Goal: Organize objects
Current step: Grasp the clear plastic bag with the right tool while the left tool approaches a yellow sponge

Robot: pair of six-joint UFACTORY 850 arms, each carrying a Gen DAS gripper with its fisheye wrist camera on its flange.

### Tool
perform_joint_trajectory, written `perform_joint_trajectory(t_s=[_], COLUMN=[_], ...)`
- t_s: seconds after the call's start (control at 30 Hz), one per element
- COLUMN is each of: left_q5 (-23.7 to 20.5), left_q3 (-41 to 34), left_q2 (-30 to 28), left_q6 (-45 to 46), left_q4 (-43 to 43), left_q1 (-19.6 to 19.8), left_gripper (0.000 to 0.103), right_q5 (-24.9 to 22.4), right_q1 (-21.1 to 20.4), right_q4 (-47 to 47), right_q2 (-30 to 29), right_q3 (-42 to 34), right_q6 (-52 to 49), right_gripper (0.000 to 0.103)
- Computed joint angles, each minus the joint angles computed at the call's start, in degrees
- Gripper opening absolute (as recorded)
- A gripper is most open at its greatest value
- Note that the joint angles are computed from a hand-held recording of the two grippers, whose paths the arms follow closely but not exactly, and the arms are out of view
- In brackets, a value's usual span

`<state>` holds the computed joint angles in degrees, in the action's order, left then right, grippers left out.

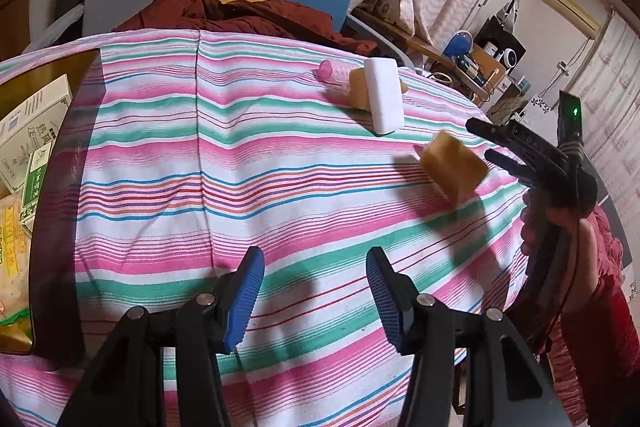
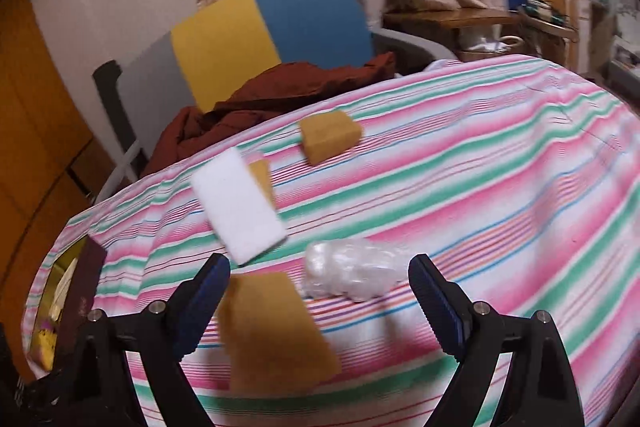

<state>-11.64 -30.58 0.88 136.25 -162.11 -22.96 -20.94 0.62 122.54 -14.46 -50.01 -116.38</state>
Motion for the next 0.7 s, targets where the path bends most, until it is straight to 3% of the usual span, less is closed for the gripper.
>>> perform_joint_trajectory(t_s=[0.2,0.27,0.43,0.5,0.57,0.63,0.7], left_q5=[0.27,0.06,0.5,0.86,0.68,0.35,0.3], left_q3=[-0.31,-0.43,-1.27,-1.28,-1.07,-1.01,-1.16], left_q2=[-0.06,-0.23,-1.08,-0.9,-0.56,-0.57,-0.72], left_q6=[1.71,3.04,1.97,5.05,7.19,5.85,4.61], left_q4=[-2.09,-3.68,-2.43,-4.91,-6.95,-5.85,-4.95], left_q1=[-0.55,-0.79,-1.24,-1.63,-1.77,-1.66,-1.58], left_gripper=[0.053,0.053,0.053,0.053,0.053,0.053,0.053], right_q5=[3.62,2.4,-17.51,-20.7,-16.96,-9.03,-3.63], right_q1=[-0.31,0.02,-0.26,-0.45,-0.42,-0.1,-0.13], right_q4=[0.8,-2.71,-15.32,-11.71,-1.76,8.23,10.98], right_q2=[-0.29,-0.35,0.11,0.84,2.09,2.02,0.1], right_q3=[0.04,0.54,3.02,3.92,4.83,3.81,1.45], right_q6=[1.76,6.16,11.63,9.17,2.69,-4.98,-8.28], right_gripper=[0.092,0.092,0.091,0.091,0.091,0.092,0.092])
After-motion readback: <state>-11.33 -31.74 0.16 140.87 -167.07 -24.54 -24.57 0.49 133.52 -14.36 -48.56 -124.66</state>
